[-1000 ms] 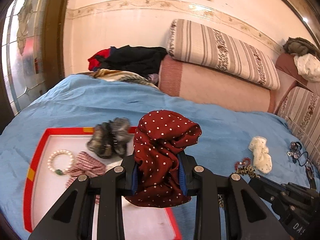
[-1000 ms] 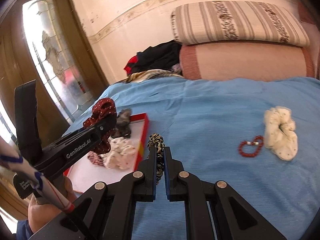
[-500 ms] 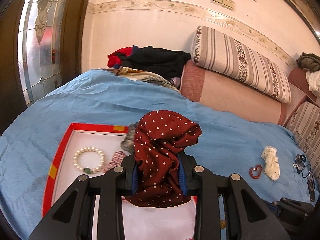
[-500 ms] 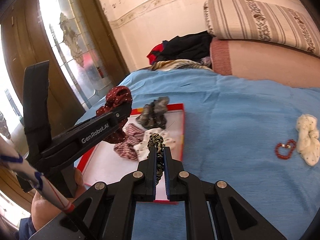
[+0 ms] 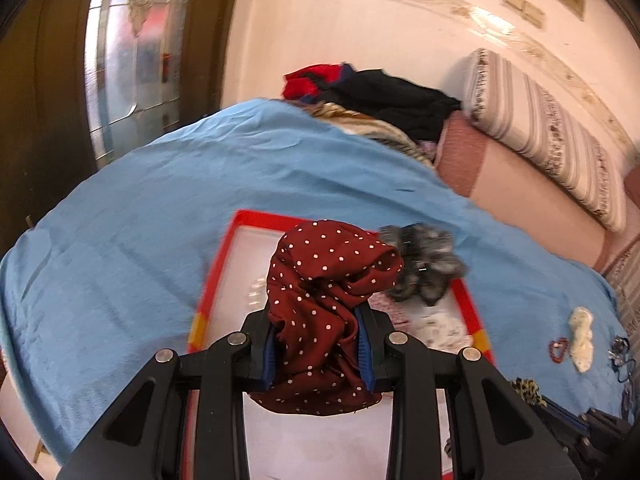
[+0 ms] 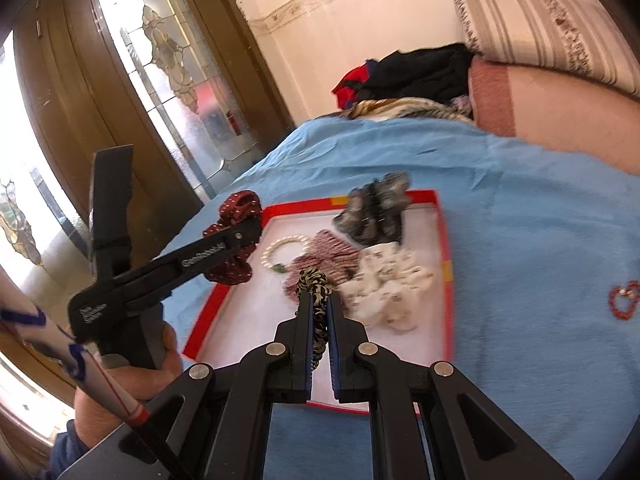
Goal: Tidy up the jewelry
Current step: 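Release the leopard bracelet with the right tool while the left tool drops the polka-dot scrunchie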
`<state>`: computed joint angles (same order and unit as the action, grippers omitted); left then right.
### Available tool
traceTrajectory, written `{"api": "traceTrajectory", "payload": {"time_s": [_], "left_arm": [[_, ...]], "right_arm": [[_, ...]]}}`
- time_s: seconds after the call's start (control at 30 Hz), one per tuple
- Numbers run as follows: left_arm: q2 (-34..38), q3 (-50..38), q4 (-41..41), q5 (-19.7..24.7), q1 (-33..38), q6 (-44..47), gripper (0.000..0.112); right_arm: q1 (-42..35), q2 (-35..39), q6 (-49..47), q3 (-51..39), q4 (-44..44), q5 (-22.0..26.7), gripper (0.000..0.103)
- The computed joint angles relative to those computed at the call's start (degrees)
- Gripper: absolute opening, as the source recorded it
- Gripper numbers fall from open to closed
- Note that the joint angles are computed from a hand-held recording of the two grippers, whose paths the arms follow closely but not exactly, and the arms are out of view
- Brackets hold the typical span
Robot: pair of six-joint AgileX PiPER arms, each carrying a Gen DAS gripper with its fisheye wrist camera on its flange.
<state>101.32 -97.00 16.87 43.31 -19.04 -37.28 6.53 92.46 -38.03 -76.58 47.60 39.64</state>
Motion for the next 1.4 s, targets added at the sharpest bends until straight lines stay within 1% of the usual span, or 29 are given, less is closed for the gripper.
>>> {"api": "traceTrajectory", "payload": {"time_s": [0.13, 0.27, 0.5, 0.93, 1.13, 1.3, 1.4], "left_arm": [[0.61, 0.32, -1.66, 1.37, 1.14, 0.70, 0.030], [1.86, -0.61, -2.16, 3.09, 1.35, 1.12, 0.030], [3.81, -2.19, -3.47, 4.58, 1.97, 2.12, 0.030], [6.21, -4.58, -3.54, 7.56, 1.64, 2.97, 0.030], [7.23, -5.69, -3.79, 8.64, 1.34, 3.37, 0.030], [7.82, -6.37, -4.05, 9.35, 1.23, 3.62, 0.030], [8.21, -6.98, -4.13, 9.80, 1.07, 3.93, 0.031]], "right_arm": [[3.41, 1.01, 1.75, -0.61, -2.24, -1.16, 0.007], [4.94, 3.10, 3.20, -2.16, -3.85, -1.49, 0.007], [5.84, 6.64, 6.64, -5.37, -7.93, -2.31, 0.007], [6.05, 14.86, 15.88, -14.80, -16.66, -2.61, 0.007], [5.11, 17.45, 18.10, -18.39, -17.67, -1.48, 0.007], [4.37, 18.23, 18.00, -18.66, -16.74, -0.45, 0.008], [4.08, 18.23, 18.23, -18.28, -16.66, -0.07, 0.010]]}}
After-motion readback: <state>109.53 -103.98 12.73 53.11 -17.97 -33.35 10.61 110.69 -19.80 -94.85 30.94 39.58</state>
